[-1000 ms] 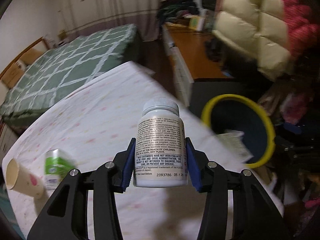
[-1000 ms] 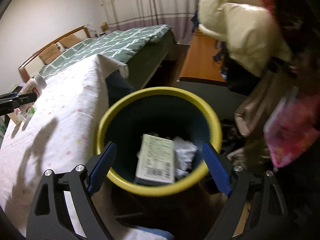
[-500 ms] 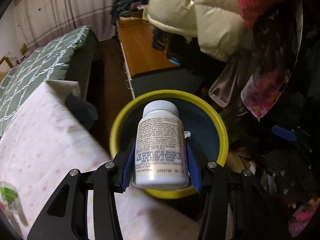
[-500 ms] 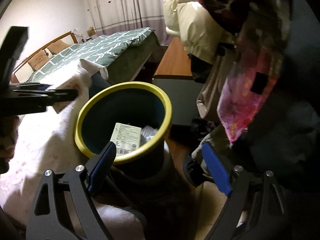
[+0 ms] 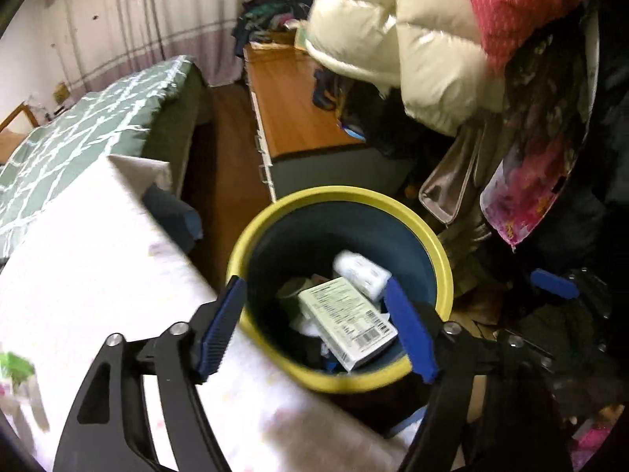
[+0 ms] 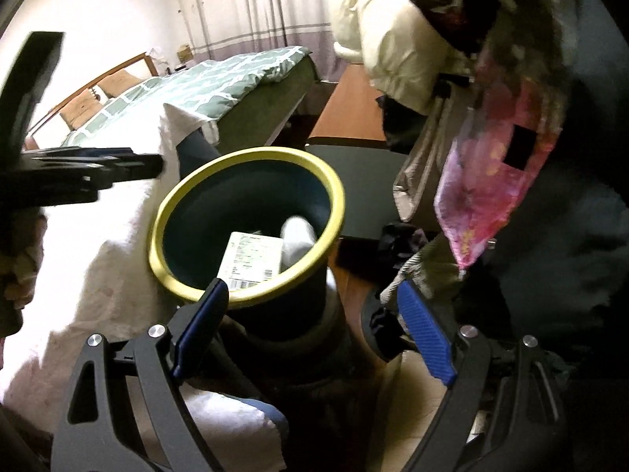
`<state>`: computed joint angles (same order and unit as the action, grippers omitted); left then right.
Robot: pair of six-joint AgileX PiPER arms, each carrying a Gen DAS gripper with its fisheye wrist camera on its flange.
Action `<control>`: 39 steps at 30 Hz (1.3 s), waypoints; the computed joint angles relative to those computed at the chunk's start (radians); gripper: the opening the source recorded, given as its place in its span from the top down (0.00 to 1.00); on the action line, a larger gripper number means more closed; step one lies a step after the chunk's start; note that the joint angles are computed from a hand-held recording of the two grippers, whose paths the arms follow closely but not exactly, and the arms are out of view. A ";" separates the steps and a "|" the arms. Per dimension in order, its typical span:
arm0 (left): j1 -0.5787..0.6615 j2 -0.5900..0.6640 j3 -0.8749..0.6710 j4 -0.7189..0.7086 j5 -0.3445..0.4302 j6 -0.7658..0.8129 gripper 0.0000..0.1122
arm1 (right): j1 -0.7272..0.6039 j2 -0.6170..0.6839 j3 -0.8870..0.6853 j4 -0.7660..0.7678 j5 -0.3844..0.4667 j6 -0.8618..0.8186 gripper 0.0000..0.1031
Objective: Collect trash
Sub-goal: 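Carry the pill bottle over the yellow bin and open the left gripper, then grasp the green-labelled clear jar with the right gripper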
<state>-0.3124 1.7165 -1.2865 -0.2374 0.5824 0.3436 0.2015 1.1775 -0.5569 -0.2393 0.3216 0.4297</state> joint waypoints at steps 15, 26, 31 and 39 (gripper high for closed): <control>0.800 -0.641 0.424 -0.465 0.205 0.582 0.13 | 0.385 0.228 -0.251 -0.316 0.104 0.409 0.19; 1.755 -0.576 0.389 -0.757 0.605 1.111 0.13 | 0.671 0.545 -0.694 -0.203 0.197 0.259 0.19; 1.868 -0.452 0.346 -0.748 0.627 1.150 0.13 | 0.734 0.745 -1.004 -0.018 0.242 0.109 0.19; 1.884 -0.422 0.371 -0.758 0.610 1.195 0.13 | 0.784 1.125 -1.616 0.003 0.479 0.149 0.19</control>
